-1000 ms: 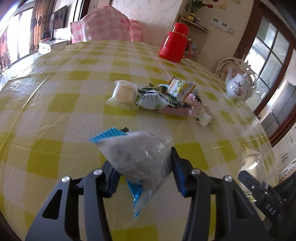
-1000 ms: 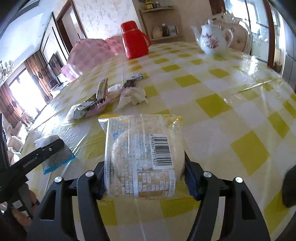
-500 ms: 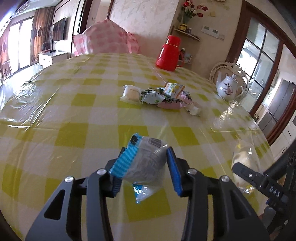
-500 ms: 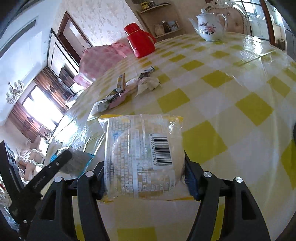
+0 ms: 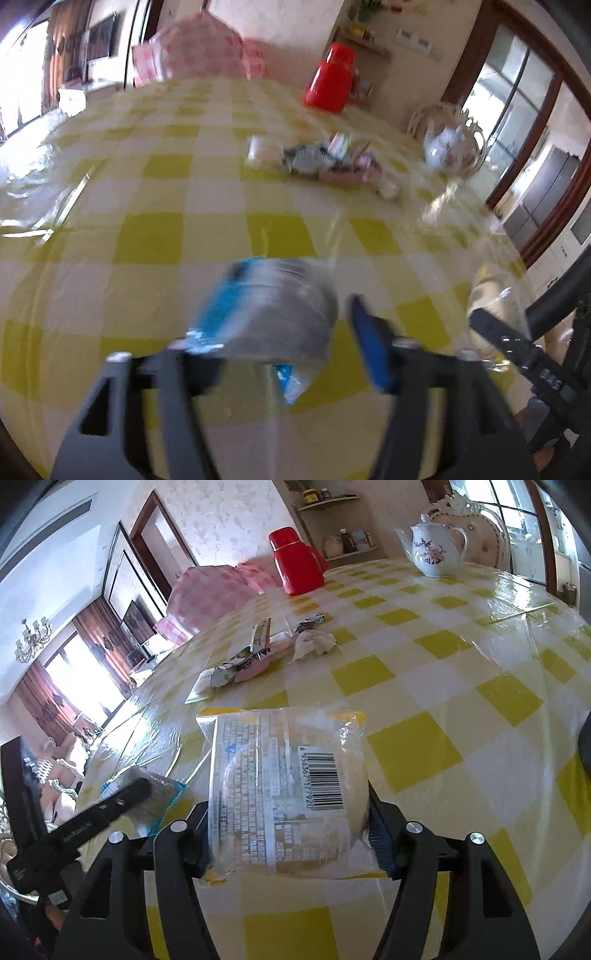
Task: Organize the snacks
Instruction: 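Lift the white packet and clear bag with both tools toward the purple box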
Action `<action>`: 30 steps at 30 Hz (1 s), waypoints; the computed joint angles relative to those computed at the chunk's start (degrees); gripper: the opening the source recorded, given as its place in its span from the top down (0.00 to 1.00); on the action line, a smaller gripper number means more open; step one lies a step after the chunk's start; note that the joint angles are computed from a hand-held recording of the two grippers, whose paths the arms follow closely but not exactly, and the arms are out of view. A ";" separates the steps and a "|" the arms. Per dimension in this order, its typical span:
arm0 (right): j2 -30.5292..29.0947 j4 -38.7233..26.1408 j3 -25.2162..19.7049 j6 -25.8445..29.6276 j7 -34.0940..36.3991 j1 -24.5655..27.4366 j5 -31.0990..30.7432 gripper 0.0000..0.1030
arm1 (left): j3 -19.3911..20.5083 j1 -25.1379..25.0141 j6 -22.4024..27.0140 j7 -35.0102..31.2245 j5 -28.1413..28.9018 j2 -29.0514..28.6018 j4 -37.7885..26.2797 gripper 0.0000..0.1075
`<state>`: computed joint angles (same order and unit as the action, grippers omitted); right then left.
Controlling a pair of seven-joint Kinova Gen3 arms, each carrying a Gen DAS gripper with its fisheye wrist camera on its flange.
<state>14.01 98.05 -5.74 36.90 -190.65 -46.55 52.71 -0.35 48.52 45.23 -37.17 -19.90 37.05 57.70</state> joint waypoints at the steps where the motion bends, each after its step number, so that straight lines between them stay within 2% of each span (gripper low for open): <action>1: -0.01 -0.01 0.00 0.01 0.04 0.01 0.02 0.38 | -0.39 0.13 1.87 0.16 0.44 1.18 -1.83 0.25; 3: 0.00 0.10 0.06 -0.22 -0.12 0.07 0.13 0.38 | 0.98 -1.06 2.95 -1.42 1.28 2.13 -3.52 0.25; 4: -0.11 0.21 0.08 -0.29 -0.32 0.02 0.23 0.38 | 0.65 -0.82 2.88 -1.79 0.95 2.30 -3.79 0.33; 5: -0.10 0.23 0.05 -0.33 -0.36 0.02 0.29 0.38 | 0.13 -0.37 3.48 -2.48 0.39 2.72 -4.31 0.48; 7: -0.12 0.28 0.05 -0.12 -0.54 -0.19 0.72 0.38 | 0.30 -0.74 2.19 -2.40 0.89 2.19 -3.21 0.57; 8: -0.20 0.46 0.08 -0.07 -0.99 -0.45 1.32 0.38 | -1.14 0.40 2.16 -1.15 0.08 1.80 -2.56 0.60; 11: -0.54 1.03 -0.25 -0.77 -1.51 -0.37 1.82 0.38 | -2.99 2.76 2.45 1.23 -3.42 0.32 -0.73 0.60; 13: -0.62 1.16 -0.66 -0.88 -1.47 -0.68 2.10 0.38 | -2.59 3.25 2.55 1.38 -4.64 -0.93 0.33 0.60; 19: 0.20 -0.03 -1.94 -1.63 0.73 -2.25 1.65 0.38 | -3.35 8.55 6.55 4.40 -13.08 -5.04 4.61 0.60; 23: 1.58 -2.31 -2.53 -2.46 5.33 -3.81 -0.42 0.38 | -2.48 10.29 7.54 8.80 -17.53 -9.14 10.88 0.60; 30: 4.33 -6.70 -1.71 -3.12 14.00 -7.46 -4.39 0.38 | -0.75 11.93 12.70 15.49 -25.41 -16.69 21.07 0.60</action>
<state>18.34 91.35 -7.44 33.78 -176.65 -54.00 48.32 -1.10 60.44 57.93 -21.67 -45.32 20.36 78.77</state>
